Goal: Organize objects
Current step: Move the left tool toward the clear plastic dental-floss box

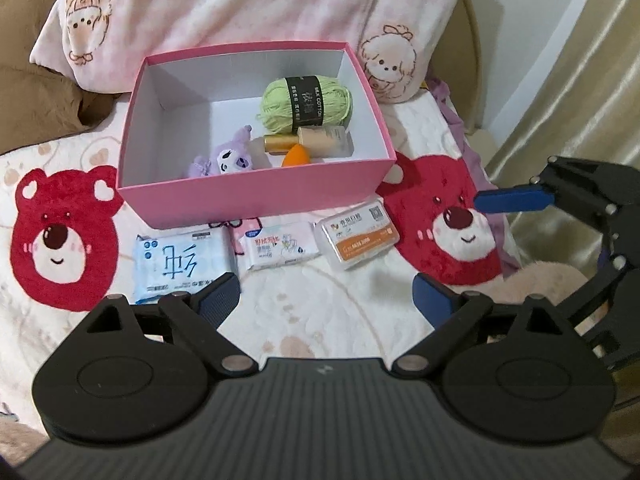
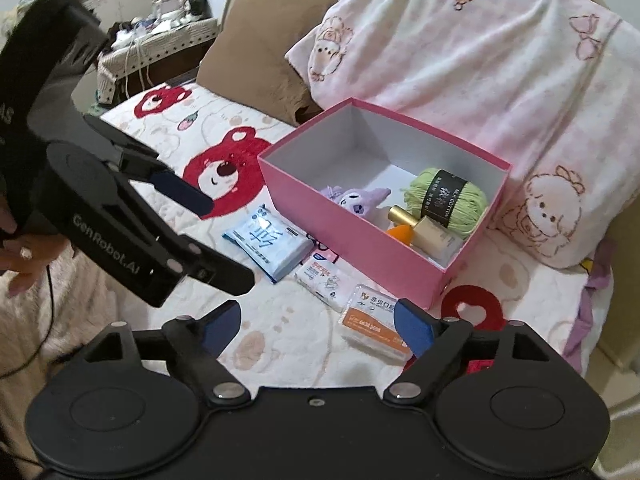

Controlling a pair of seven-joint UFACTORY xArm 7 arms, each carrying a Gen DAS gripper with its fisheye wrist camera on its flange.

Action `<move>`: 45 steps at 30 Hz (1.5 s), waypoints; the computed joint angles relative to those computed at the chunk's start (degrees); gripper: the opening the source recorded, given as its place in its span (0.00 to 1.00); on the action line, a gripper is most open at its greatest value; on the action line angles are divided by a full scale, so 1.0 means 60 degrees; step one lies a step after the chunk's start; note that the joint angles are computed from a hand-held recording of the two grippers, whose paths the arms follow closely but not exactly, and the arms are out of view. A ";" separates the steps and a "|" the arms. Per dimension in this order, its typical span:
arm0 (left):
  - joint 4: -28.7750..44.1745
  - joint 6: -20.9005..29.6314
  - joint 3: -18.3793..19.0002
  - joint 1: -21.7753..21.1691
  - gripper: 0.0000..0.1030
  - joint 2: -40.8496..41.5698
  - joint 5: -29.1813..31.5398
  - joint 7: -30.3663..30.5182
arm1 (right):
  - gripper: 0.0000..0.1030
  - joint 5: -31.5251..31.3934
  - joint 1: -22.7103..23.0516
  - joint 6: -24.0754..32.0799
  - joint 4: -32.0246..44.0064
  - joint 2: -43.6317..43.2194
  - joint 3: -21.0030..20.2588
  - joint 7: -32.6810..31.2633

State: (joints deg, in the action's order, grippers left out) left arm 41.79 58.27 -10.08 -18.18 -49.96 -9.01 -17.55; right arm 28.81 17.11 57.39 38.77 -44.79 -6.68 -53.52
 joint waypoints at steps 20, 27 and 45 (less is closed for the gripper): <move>-0.2088 -0.3884 0.0533 -0.0726 0.87 0.1613 -0.1095 -0.0573 | 0.84 -0.0562 -0.0535 -0.2223 0.0108 0.3458 0.0868 0.0181; -0.2796 -0.5458 0.0595 -0.0852 0.78 0.1766 -0.1059 -0.0608 | 0.85 -0.0714 -0.0562 -0.1838 0.0289 0.3862 0.0973 0.0356; -0.3378 -0.7154 0.1371 -0.2093 0.30 0.2500 -0.1800 -0.0761 | 0.85 -0.0226 -0.0766 -0.1037 0.0704 0.4354 0.1018 0.0233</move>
State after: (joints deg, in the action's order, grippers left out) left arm 21.52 15.35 -1.85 -30.74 -34.97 -19.81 -22.12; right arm 27.45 12.52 51.17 42.99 -18.67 -0.57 -52.12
